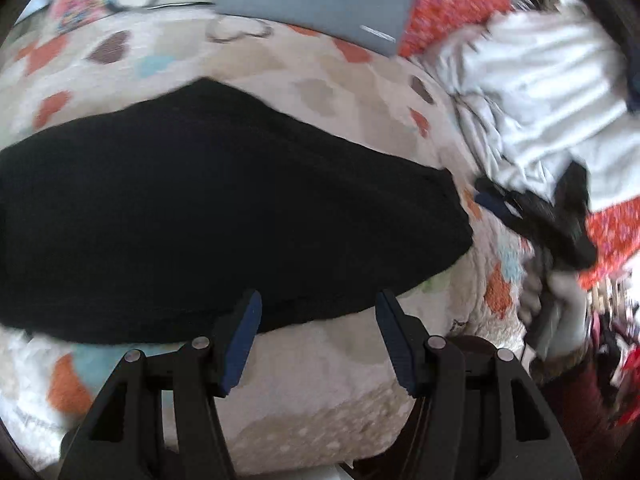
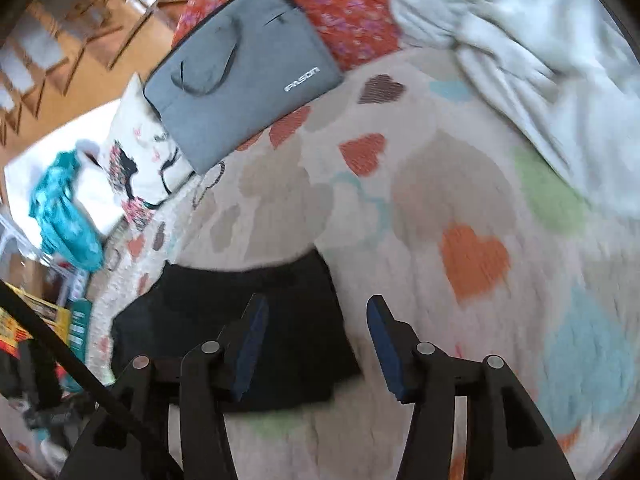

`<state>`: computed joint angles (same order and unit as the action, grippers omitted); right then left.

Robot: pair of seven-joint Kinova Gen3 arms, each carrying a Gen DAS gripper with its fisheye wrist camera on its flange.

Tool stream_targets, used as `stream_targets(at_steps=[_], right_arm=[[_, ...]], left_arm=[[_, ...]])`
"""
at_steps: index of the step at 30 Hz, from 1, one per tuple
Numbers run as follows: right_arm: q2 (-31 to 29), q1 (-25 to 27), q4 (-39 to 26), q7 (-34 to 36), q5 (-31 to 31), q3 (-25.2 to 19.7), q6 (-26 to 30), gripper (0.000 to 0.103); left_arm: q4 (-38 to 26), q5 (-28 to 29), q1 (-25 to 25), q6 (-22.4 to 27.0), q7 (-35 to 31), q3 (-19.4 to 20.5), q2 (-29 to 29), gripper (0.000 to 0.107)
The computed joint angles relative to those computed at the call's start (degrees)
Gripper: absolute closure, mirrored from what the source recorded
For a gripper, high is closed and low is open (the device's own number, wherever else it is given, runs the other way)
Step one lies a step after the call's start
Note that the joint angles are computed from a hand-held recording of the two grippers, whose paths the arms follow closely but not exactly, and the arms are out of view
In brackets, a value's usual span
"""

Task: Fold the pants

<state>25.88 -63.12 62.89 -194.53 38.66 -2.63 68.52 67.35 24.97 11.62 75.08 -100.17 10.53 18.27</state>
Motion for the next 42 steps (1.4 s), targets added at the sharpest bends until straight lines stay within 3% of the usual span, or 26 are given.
stream_targets(at_steps=[2,4,5,8,11,13,15,18,19,21,23,25,29,31,34,37,39,42], right_arm=[[2.10,5.31,-3.25,4.66,-2.84,-3.37,-0.35,0.047],[3.28,10.15,-4.44,9.32,-7.50,-6.21,-2.82,0.092],[3.52,11.27,-4.82,11.40,-9.05,-6.63,-2.99,0.098],[3.21,8.91,-5.62,12.56,-10.44,-1.88,-1.41,0.099],[2.79,7.70,-4.83,10.83,-11.90,2.16,-0.49,0.099],[4.12,9.24,-6.28,11.60,-12.33,0.95,1.61,0.099],[6.36,11.76,-9.01,12.76,-11.08,-3.55,4.71,0.097],[4.89,11.62,-6.10,7.87,-9.38,-5.07,3.09,0.085],[3.63,10.37,-4.12,5.54,-9.74,-3.46,1.88,0.079],[0.86,5.43,-0.80,0.88,-9.98,1.64,1.39,0.059],[-2.33,0.30,4.32,-3.78,-8.16,5.23,-1.68,0.059],[-5.30,-2.97,9.63,-8.45,-6.31,5.67,-5.89,0.059],[-6.48,-0.24,14.97,-13.89,-1.75,-2.65,-11.87,0.059],[-6.05,0.76,16.63,-15.82,-0.87,-4.03,-15.38,0.059],[-4.44,-0.68,15.62,-17.86,0.90,-2.53,-14.83,0.058],[-1.43,-0.39,9.50,-12.90,-0.55,-3.37,-9.04,0.056],[0.31,-0.86,5.88,-9.47,-1.27,-3.39,-5.38,0.060],[-0.95,-2.39,7.61,-11.32,-2.04,-1.21,-6.88,0.064]], left_arm=[[-0.66,-3.32,3.30,-1.58,0.60,0.57,1.70,0.049],[-2.04,-7.75,6.07,-1.08,2.74,0.90,3.76,0.049],[-2.27,-10.08,8.62,-1.04,2.85,-0.53,4.32,0.050],[-1.92,-14.47,10.65,-1.04,1.42,0.14,3.51,0.050],[-2.09,-15.39,11.01,0.51,0.62,0.24,3.38,0.050],[-1.84,-15.48,11.06,0.89,0.69,0.16,3.01,0.050],[-1.32,-15.03,10.71,1.28,0.35,0.26,2.51,0.050],[-1.35,-11.69,9.28,3.12,-1.55,-0.63,2.15,0.050],[-1.53,-9.36,7.26,4.40,-1.98,0.06,2.24,0.050],[0.01,-4.72,2.66,5.14,-2.52,1.80,1.08,0.050],[2.45,-0.79,0.56,4.64,-4.01,0.27,-1.34,0.050],[4.46,2.11,-1.61,4.41,-5.01,-0.33,-3.29,0.050],[7.70,6.53,-4.23,4.23,-6.07,-1.37,-6.55,0.050],[9.15,7.44,-4.45,3.48,-5.64,-1.82,-7.87,0.050],[11.30,9.73,-6.07,3.33,-6.01,-3.02,-10.15,0.050],[12.07,11.02,-6.89,3.17,-5.26,-3.87,-11.21,0.050],[12.11,11.40,-7.17,2.79,-4.71,-4.18,-11.31,0.050],[12.20,10.78,-7.01,1.83,-3.37,-4.31,-11.66,0.050]])
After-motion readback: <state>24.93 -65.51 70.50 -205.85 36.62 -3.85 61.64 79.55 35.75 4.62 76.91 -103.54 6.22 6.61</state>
